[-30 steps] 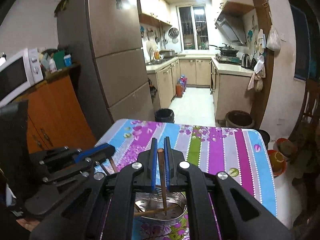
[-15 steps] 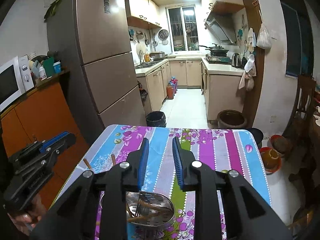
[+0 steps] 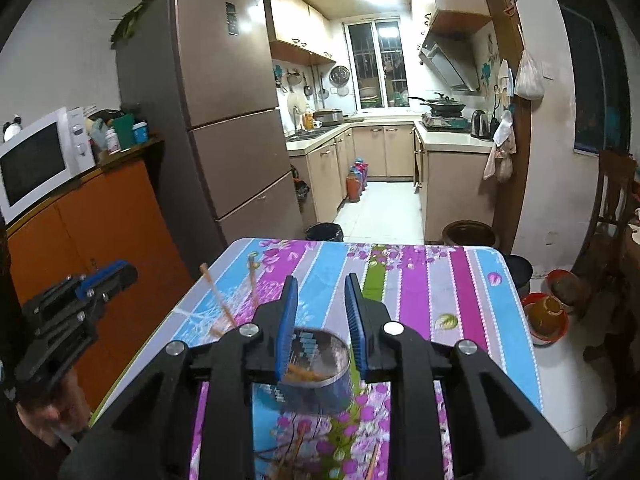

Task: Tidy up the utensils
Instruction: 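Raise both open tools away from the blue holder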

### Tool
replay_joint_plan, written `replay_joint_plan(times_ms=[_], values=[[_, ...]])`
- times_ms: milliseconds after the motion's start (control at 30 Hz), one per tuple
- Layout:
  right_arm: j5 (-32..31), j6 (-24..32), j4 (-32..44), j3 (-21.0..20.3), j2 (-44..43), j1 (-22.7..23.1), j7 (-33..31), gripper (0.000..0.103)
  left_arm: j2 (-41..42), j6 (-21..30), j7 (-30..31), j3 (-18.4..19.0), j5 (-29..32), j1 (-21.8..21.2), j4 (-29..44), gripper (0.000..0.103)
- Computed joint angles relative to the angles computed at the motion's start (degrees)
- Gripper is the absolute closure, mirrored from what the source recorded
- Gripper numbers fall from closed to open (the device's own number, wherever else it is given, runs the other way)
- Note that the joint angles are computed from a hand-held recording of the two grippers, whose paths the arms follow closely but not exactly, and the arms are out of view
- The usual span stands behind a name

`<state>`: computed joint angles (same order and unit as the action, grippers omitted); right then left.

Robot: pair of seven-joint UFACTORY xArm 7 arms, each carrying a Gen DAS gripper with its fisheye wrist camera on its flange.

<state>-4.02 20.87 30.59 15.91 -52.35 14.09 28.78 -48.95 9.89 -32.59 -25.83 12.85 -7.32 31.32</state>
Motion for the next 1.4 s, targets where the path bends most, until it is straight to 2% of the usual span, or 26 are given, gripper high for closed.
replay_joint_plan(times_ms=[167, 367, 467, 767, 867, 967, 1267, 1333, 1400], values=[[1.6, 1.1, -5.5, -0.1, -9.0, 3.5, 1.1, 0.08, -9.2, 2.9, -1.0, 1.8, -2.1, -5.7, -5.8, 0.086], [2.0, 7.7, -9.1, 2.1, -19.9, 7.0, 2.1, 0.079, -19.6, 9.3, -1.9, 0.9, -3.4, -12.0, -11.5, 0.082], [2.3, 11.9, -10.1, 3.4, -25.0, 9.7, 2.3, 0.079, -24.2, 12.3, -3.0, -0.5, -3.5, -14.3, -13.6, 0.078], [4.8, 25.1, -13.8, 10.1, -38.7, 19.5, 4.1, 0.079, -39.8, 27.7, -5.3, -6.3, -3.3, -26.3, -18.5, 0.078], [5.9, 29.7, -15.3, 12.8, -42.6, 23.5, 5.2, 0.079, -41.0, 30.7, -6.5, -8.8, -3.4, -29.6, -19.0, 0.078], [6.9, 34.4, -16.1, 16.7, -45.8, 27.0, 7.2, 0.077, -42.5, 35.0, -8.5, -13.1, -2.9, -33.5, -19.7, 0.078], [8.9, 47.3, -17.5, 25.8, -52.7, 37.9, 15.1, 0.077, -43.5, 45.0, -16.4, -18.6, -1.7, -44.8, -21.7, 0.078], [9.4, 49.8, -17.8, 27.5, -54.3, 40.4, 16.9, 0.077, -43.9, 48.2, -18.9, -19.7, -1.5, -47.4, -22.2, 0.071], [10.7, 51.4, -18.3, 29.7, -55.4, 43.2, 19.2, 0.077, -44.4, 51.3, -21.5, -20.9, -1.3, -50.0, -22.8, 0.07]])
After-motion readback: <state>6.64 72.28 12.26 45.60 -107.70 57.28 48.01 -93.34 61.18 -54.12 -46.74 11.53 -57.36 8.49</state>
